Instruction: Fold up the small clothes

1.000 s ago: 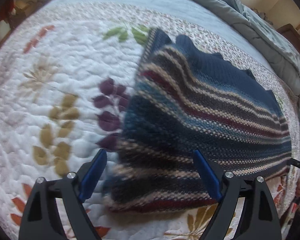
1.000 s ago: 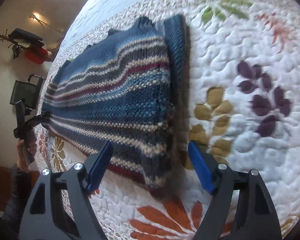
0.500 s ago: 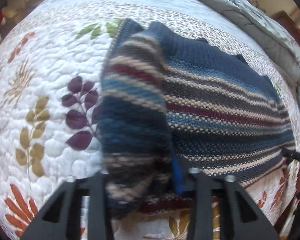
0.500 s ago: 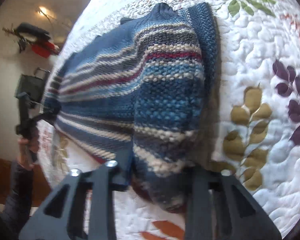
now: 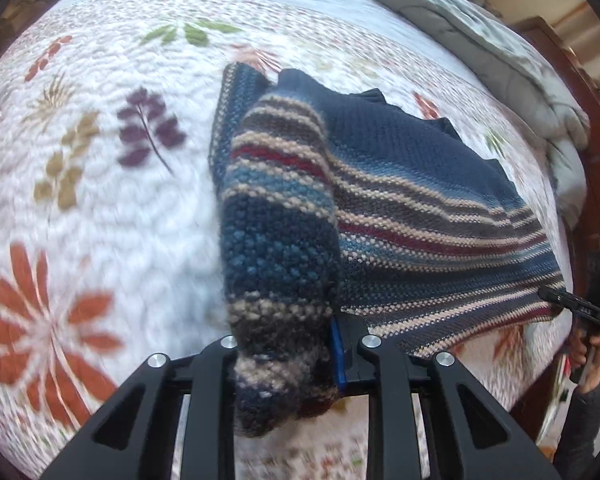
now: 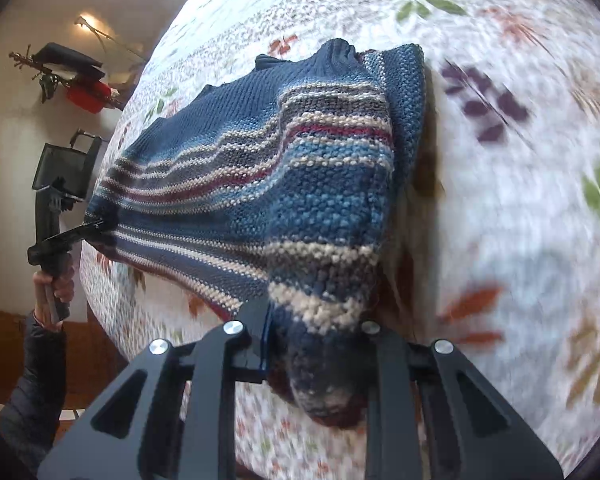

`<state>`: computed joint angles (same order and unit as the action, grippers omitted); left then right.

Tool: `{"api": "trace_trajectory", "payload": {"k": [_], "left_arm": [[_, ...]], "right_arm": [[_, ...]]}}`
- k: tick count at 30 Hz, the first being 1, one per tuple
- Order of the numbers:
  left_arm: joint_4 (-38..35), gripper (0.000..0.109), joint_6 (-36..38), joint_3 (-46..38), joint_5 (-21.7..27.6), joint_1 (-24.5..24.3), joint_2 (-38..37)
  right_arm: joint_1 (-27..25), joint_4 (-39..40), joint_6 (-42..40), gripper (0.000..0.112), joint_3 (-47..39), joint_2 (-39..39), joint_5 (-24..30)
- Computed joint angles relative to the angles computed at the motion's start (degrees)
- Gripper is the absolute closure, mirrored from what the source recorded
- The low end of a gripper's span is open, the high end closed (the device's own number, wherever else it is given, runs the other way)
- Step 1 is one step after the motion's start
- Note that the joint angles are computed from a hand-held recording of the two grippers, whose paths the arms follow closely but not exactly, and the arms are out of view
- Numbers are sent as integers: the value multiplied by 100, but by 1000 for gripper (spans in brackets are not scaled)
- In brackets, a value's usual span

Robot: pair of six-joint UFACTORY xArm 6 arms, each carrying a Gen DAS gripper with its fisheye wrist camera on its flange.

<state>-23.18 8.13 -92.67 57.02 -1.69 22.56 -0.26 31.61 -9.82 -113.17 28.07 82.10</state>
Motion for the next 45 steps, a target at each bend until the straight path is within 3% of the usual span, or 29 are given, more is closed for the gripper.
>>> {"api": "trace_trajectory", "payload": {"k": [4,11,16,22,25,28,31,32,39,45], "left_arm": [[87,84,159,1010,-345,-229,-737],[11,83,178,2151,-804,-442,-1542],[156,81,-332,2473,-1276,-610,-1404],[-129,74,-280,3220,-1979,-621,-1715],[-118,70,-277,3412,-2084,-605,-1846],[104,65,-423,3550,-1987,-574,-2060],[428,51,-566,3613,-1906,-482,-2270],[524,46,-585,3671,-1916,-439,-2368],[884,46,-905,3897,-1782,-208,-2883],[1012,44,-1069,3441,-1531,-398,-2911]], "right_arm": [[-124,-63,-206,91,1283,-959,-217],[-291,-28,-322,91,2764,-2060,-623],[-229,41,-95,91,3399,-2232,-1151],[-95,204,165,88,4069,-2374,-1872],[-120,243,258,86,4138,-2409,-1927],[-62,-58,362,68,4038,-2475,-1871],[-44,-355,355,54,4056,-2678,-1886],[-66,-353,333,54,4070,-2737,-1861],[-141,-394,240,53,4103,-3186,-1853],[48,-330,38,52,3632,-3020,-1957]]}}
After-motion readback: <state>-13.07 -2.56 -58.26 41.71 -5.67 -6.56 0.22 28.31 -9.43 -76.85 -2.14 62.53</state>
